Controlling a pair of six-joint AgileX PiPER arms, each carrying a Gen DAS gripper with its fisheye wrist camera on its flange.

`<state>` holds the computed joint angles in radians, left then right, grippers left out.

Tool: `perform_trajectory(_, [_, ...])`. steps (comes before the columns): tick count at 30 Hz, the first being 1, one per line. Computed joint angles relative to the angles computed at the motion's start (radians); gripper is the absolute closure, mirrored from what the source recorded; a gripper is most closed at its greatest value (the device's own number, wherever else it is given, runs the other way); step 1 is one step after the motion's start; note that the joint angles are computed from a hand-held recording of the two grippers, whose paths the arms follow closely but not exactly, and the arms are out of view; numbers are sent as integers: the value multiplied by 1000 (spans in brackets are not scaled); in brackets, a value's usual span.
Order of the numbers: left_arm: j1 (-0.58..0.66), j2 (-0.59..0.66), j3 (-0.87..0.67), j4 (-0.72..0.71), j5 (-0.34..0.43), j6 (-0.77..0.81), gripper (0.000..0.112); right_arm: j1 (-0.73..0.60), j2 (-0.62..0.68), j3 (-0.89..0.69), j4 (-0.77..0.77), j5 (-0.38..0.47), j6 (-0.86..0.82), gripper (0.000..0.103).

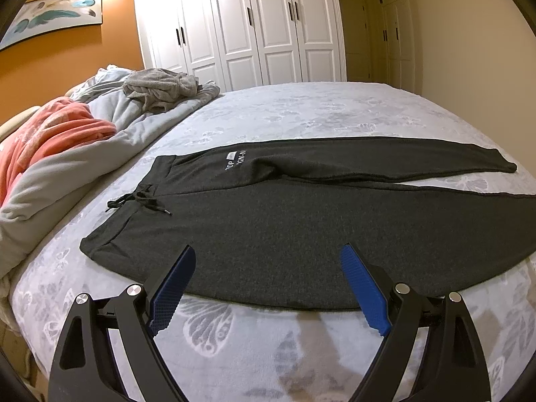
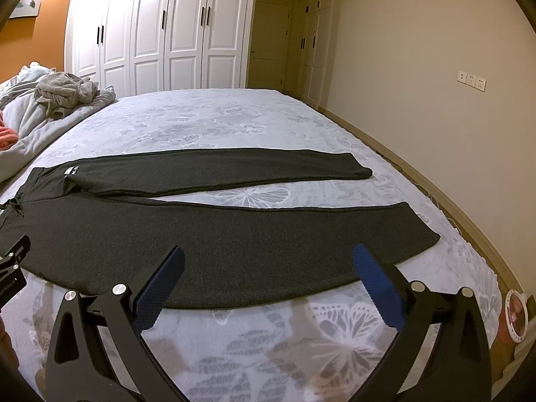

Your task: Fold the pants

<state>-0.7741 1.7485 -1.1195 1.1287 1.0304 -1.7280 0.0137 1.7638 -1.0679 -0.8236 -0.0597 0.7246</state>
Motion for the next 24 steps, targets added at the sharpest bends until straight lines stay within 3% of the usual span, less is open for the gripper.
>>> perform_trajectory(13, [-4,1,3,2,1,-6,26,3,-2,3,48,3,-49,5])
perform_trajectory(18, [-4,1,5,3,2,-8,26,1,0,-1,-29,3,27,5])
perform_trajectory(24, [-5,2,5,6,4,-10,26,1,1,-1,0,2,-2,5])
